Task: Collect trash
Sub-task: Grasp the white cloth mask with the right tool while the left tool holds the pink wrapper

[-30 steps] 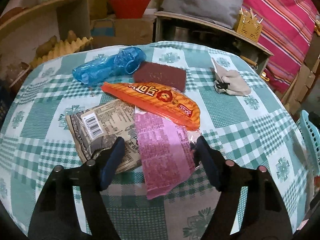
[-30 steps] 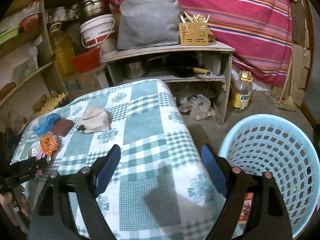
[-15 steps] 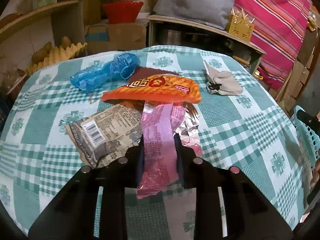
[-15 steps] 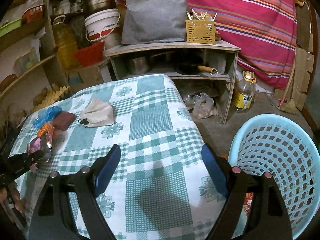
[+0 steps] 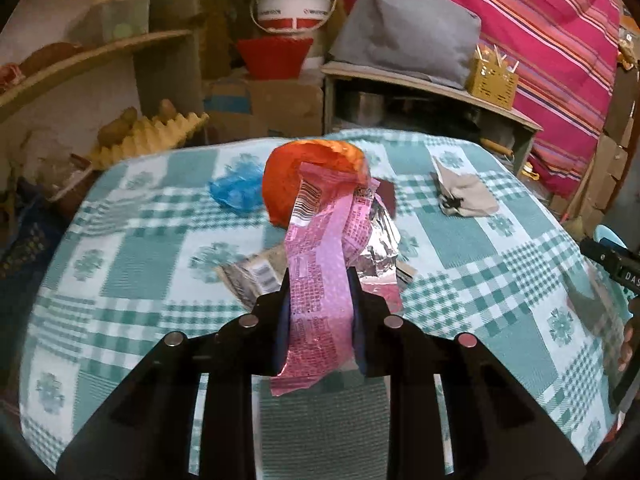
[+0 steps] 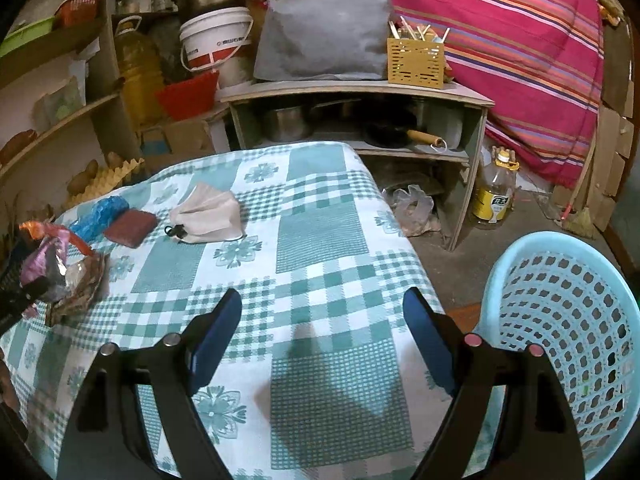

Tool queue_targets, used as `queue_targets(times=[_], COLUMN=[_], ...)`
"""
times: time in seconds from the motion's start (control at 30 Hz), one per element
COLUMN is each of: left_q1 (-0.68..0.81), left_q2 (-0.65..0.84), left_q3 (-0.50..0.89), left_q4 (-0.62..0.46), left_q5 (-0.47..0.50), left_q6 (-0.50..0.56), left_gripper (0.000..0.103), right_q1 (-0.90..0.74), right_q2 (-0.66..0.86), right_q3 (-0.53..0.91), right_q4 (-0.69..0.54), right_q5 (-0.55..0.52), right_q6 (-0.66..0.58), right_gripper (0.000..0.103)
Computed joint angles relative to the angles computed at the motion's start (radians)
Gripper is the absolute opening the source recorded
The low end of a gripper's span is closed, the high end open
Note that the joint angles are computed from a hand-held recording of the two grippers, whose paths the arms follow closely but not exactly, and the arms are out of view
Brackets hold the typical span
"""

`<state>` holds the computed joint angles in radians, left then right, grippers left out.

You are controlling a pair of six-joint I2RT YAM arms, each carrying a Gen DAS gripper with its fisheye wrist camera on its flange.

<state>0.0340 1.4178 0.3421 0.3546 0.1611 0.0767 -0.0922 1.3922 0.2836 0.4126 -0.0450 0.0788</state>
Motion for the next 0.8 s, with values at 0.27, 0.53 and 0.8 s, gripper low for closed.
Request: queue_targets(times=[0.27, 0.53, 0.8], left_q1=[0.031, -0.071, -0.021], left_q2=[-0.061, -0.088, 0.055], left_q3=[0.014, 0.057, 0.137], left_q4=[-0.034, -0.02, 0.017], left_q5=[0.054, -0.048, -0.08], left_q6=[-0.016, -0.035, -0.039], left_gripper=[0.023, 0.023, 0.023], right_q1=[0.101, 0.189, 0.259], right_q2=[0.055, 0.207, 0.518], right_q3=[0.055, 0.257, 0.613], right_q4=[0.0, -0.056, -0.215], right_q5=[0.05, 0.104, 0.162], right_q6=[0.027, 0.048, 0.052], right_gripper=[0.081, 0.081, 0.081])
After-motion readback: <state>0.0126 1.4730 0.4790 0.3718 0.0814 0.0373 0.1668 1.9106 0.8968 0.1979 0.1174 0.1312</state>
